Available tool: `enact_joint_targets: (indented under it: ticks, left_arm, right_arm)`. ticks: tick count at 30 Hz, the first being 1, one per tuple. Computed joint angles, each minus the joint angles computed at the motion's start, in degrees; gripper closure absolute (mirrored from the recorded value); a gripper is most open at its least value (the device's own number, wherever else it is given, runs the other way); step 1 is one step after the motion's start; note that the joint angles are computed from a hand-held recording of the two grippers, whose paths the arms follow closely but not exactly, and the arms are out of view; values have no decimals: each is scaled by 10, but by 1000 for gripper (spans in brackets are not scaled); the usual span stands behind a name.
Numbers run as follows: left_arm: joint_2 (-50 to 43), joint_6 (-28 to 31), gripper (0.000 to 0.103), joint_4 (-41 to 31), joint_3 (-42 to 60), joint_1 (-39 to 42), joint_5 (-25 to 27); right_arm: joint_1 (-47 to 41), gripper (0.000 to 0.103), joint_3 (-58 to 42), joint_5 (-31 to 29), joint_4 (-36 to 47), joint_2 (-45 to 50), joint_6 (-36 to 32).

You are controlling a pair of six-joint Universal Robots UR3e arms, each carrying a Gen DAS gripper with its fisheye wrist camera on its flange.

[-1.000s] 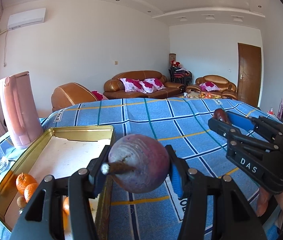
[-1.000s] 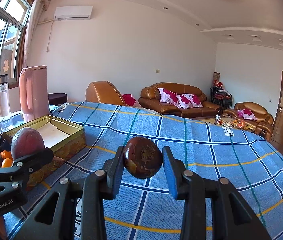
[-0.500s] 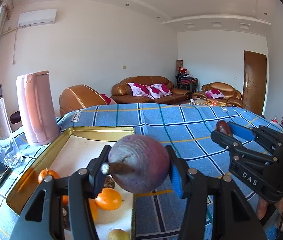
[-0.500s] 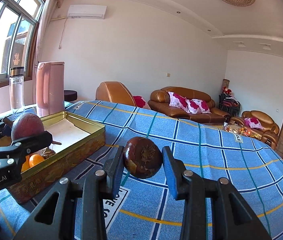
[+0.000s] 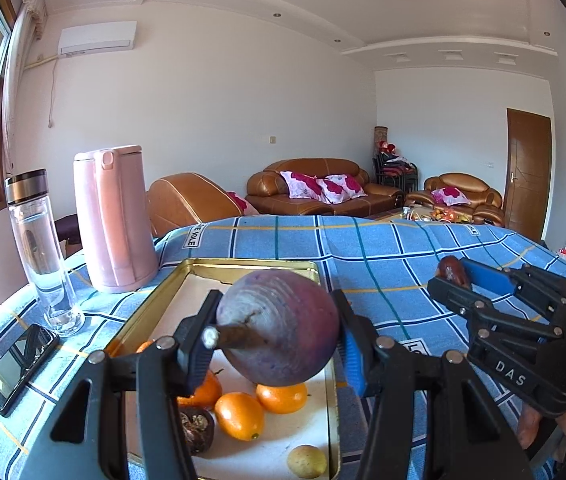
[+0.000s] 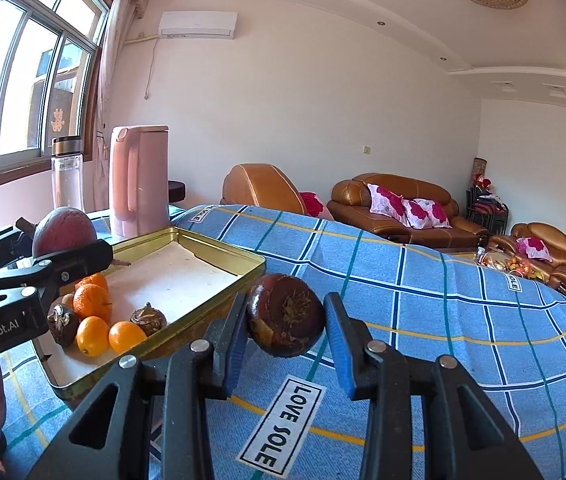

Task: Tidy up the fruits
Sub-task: 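Carry the red fruit and dark brown fruit in both tools over the tin tray, then lower and release the red fruit with the left tool while the right tool releases the brown fruit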

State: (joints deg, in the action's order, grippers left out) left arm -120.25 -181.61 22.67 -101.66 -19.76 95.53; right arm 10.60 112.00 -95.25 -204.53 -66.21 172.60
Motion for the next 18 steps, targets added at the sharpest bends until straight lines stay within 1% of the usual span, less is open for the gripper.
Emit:
enact_joint_targets:
  ticks: [7,18]
  left_arm:
    - [15,-1,48,7,-25,20,-1]
    - [32,2,48,11,-59,58,-8]
  right_arm:
    - [33,64,-40,4,35,3,7]
    - [97,64,-130,-14,86,50,-7]
